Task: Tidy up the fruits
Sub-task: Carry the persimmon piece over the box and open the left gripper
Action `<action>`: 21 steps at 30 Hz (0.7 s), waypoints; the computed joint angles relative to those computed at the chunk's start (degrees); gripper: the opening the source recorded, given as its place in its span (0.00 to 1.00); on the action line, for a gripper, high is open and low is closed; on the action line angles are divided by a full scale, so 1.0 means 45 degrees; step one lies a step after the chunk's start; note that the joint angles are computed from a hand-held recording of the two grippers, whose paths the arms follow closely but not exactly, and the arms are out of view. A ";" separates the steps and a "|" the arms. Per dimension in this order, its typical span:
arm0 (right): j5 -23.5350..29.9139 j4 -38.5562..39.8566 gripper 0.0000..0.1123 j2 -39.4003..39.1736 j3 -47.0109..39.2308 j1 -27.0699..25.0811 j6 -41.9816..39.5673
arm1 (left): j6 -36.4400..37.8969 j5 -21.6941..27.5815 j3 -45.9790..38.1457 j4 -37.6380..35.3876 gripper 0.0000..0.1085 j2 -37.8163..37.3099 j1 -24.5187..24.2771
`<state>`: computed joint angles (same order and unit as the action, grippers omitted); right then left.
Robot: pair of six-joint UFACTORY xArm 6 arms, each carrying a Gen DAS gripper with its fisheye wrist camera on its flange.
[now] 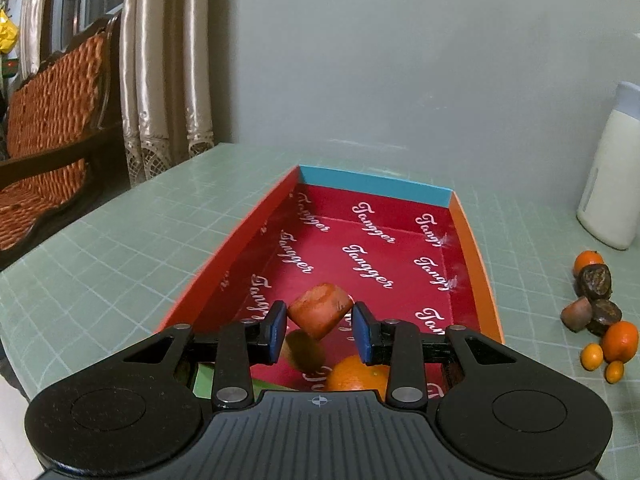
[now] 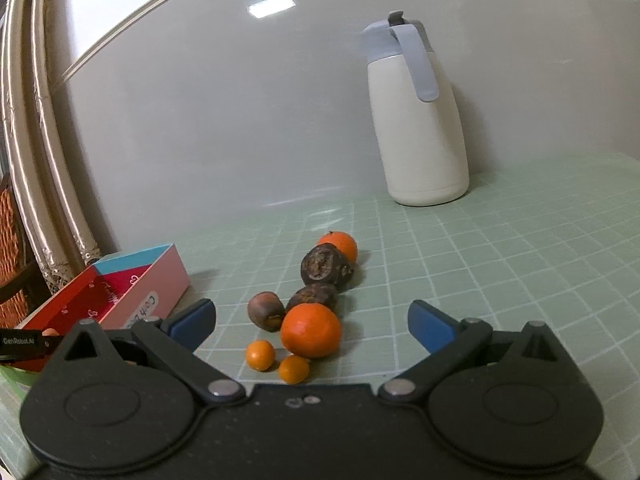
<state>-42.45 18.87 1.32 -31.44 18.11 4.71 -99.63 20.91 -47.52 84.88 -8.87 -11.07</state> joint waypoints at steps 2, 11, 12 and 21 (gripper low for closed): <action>0.0001 -0.0012 0.91 0.0018 -0.0019 0.0030 -0.0064 | -0.0144 -0.0024 0.0065 0.0108 0.35 -0.0090 0.0080; 0.0017 -0.0038 0.92 0.0070 -0.0103 0.0102 -0.0125 | -0.1120 0.0066 0.0489 0.0907 0.54 -0.0709 0.0374; 0.0012 -0.0062 0.92 0.0071 -0.0112 0.0105 -0.0107 | -0.1339 0.0030 0.0564 0.1112 0.54 -0.0817 0.0427; -0.0199 -0.0702 0.92 0.0183 -0.0154 -0.0009 0.0248 | -0.2277 0.1035 0.1216 0.2775 0.79 -0.1634 -0.0081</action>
